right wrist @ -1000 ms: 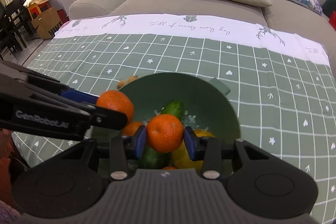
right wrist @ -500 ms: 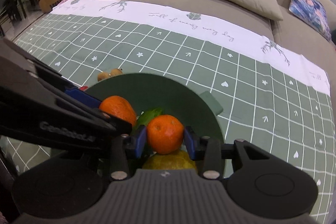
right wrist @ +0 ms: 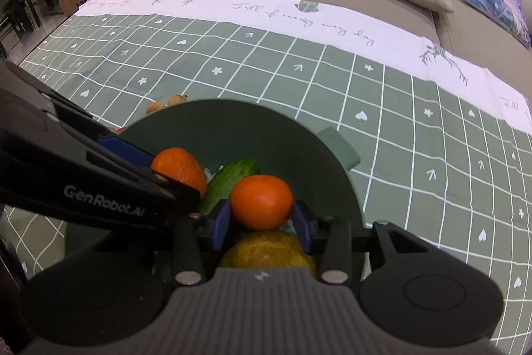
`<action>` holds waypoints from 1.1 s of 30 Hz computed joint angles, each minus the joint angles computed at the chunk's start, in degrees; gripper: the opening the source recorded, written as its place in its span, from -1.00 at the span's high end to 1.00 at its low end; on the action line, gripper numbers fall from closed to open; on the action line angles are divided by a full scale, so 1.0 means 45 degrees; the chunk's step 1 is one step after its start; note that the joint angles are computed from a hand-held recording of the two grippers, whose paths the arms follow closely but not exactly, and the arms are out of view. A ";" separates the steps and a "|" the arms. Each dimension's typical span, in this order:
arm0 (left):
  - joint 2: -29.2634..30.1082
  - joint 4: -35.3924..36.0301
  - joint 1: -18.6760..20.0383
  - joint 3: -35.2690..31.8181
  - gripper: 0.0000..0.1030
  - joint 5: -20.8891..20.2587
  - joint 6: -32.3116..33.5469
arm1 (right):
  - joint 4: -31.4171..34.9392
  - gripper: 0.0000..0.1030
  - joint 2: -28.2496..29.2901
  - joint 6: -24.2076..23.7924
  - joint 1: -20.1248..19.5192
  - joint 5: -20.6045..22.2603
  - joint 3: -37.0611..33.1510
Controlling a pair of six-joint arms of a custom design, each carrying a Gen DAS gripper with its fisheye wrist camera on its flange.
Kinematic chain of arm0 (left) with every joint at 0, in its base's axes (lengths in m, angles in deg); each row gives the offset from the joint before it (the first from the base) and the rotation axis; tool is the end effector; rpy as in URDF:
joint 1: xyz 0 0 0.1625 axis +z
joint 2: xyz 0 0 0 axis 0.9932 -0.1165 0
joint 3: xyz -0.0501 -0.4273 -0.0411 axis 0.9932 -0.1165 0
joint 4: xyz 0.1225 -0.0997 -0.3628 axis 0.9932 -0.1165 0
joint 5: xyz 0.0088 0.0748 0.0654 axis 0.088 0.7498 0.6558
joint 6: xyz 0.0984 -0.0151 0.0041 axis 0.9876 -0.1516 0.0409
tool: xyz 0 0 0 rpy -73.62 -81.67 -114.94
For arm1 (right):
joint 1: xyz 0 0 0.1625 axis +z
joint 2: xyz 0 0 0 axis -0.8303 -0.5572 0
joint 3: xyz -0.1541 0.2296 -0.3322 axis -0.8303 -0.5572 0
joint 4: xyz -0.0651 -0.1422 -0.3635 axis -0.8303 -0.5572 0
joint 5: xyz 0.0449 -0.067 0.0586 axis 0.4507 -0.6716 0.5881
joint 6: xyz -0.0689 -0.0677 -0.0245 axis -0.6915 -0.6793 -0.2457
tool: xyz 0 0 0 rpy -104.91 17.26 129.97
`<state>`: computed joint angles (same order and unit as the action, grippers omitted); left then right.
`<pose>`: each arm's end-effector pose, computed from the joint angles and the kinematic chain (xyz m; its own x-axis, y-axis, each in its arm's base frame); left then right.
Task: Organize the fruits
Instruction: 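Open the left gripper to drop its orange while the right gripper drops its orange into the colander, then move both grippers away from the colander toward the loose longans and tomato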
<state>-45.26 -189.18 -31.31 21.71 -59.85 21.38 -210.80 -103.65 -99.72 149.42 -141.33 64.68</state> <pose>-0.2537 -0.6148 0.0383 -0.7710 0.4300 -0.4697 0.4632 0.8849 0.0496 0.1096 -0.5462 0.1620 -0.7173 -0.1791 0.6734 -0.4563 0.8511 -0.2597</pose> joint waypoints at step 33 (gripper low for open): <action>-0.3226 -0.3379 -0.0333 0.2744 -0.32 0.0687 0.1927 | -0.0624 -0.49 0.0337 0.2027 0.2586 -0.0980 -0.0006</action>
